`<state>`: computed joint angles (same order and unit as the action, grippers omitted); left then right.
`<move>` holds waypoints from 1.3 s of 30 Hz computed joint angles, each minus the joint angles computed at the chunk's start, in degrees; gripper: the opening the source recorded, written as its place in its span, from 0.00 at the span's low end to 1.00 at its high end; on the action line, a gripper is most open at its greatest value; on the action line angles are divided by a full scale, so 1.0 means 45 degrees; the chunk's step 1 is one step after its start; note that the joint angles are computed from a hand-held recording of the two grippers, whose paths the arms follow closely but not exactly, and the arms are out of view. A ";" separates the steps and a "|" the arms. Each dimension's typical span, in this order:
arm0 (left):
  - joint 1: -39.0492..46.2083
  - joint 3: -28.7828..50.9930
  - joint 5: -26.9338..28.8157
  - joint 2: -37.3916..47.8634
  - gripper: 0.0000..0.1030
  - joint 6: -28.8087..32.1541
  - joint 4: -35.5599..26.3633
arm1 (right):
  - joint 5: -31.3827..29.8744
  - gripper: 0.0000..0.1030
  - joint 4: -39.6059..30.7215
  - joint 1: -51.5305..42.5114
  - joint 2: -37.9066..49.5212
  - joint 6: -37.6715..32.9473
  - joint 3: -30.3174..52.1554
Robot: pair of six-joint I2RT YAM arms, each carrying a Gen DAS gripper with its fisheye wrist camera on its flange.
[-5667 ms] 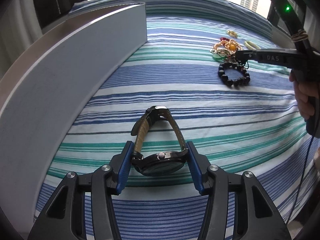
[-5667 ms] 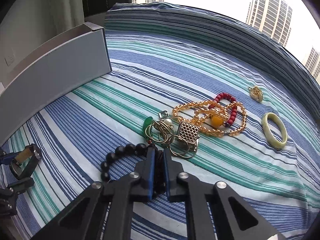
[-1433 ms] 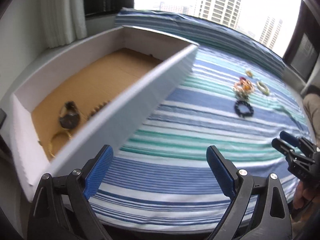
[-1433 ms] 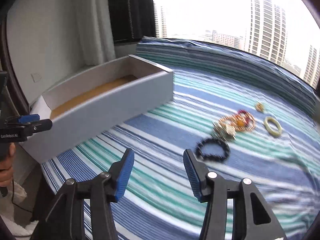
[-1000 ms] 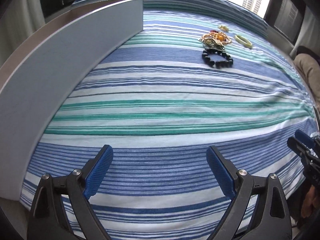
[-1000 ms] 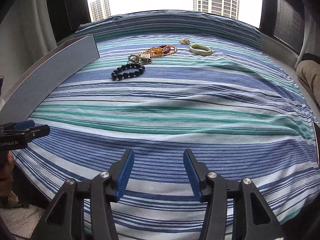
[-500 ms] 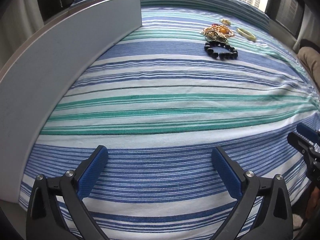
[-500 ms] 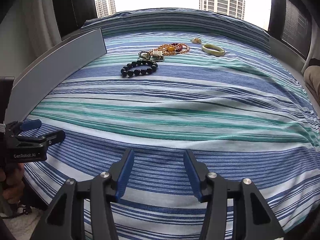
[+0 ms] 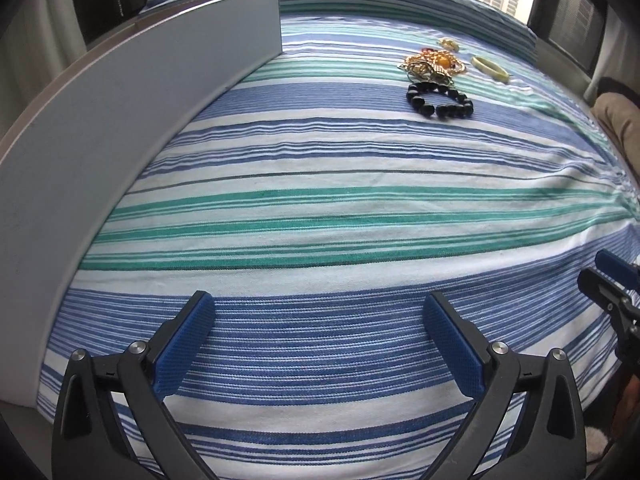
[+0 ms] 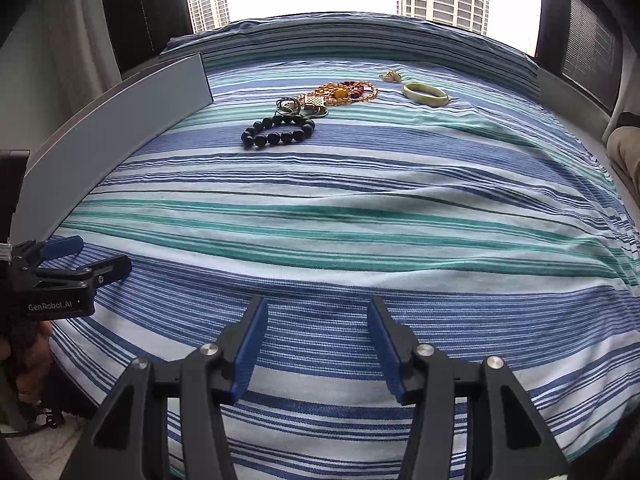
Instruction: Organize jewelry
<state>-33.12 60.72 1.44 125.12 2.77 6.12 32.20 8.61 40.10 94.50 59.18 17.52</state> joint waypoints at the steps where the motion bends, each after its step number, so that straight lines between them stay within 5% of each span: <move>1: -0.0004 -0.0042 -0.0009 -0.0010 1.00 0.0000 0.0062 | 0.0079 0.51 -0.0059 0.0080 -0.0061 0.0083 -0.0019; 7: -0.0001 0.0175 0.0077 0.0018 1.00 0.0118 -0.0308 | 0.0234 0.52 -0.0215 0.0235 -0.0249 0.0282 -0.0072; 15: 0.0163 0.1899 0.1581 -0.0624 0.99 0.0503 -0.2531 | 0.0241 0.52 0.0028 -0.0004 -0.0771 -0.0025 -0.0361; 20: -0.0482 0.5636 0.1609 0.0703 0.99 0.0403 -0.4075 | 0.0357 0.52 0.0342 -0.0129 -0.1528 -0.0229 -0.0840; 25: -0.1495 1.1732 0.0373 0.4472 0.96 0.0537 -0.6331 | 0.0821 0.52 -0.0309 0.0236 -0.2304 0.0061 -0.1026; 30: -0.2014 1.8238 -0.0327 0.8553 0.79 0.0777 -0.9731 | 0.0979 0.52 -0.0801 0.0405 -0.2990 0.0429 -0.1307; 31: -0.2032 1.9013 -0.0415 0.9055 0.73 0.0754 -1.0154 | 0.1024 0.52 -0.0949 0.0470 -0.3117 0.0514 -0.1345; 32: -0.2027 1.9159 -0.0422 0.9225 0.56 0.0725 -1.0242 | 0.1057 0.52 -0.1035 0.0514 -0.3200 0.0569 -0.1381; 33: -0.1953 1.8664 -0.0018 0.9024 0.47 0.0715 -0.9990 | 0.1074 0.52 -0.1064 0.0527 -0.3266 0.0584 -0.1429; 34: -0.1818 1.7530 0.0631 0.8475 0.24 0.0659 -0.9261 | 0.1100 0.52 -0.1095 0.0550 -0.3307 0.0617 -0.1459; 35: -0.1787 1.6546 0.0592 0.7980 0.12 0.0709 -0.8715 | 0.1106 0.52 -0.1071 0.0537 -0.3327 0.0623 -0.1496; 39: -0.1376 1.3613 0.1049 0.6397 0.11 0.0666 -0.7603 | 0.0897 0.52 -0.0616 0.0262 -0.3195 0.0399 -0.1591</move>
<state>-39.31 121.97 6.16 153.90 5.77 -28.09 36.24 5.84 41.28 80.13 60.98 10.37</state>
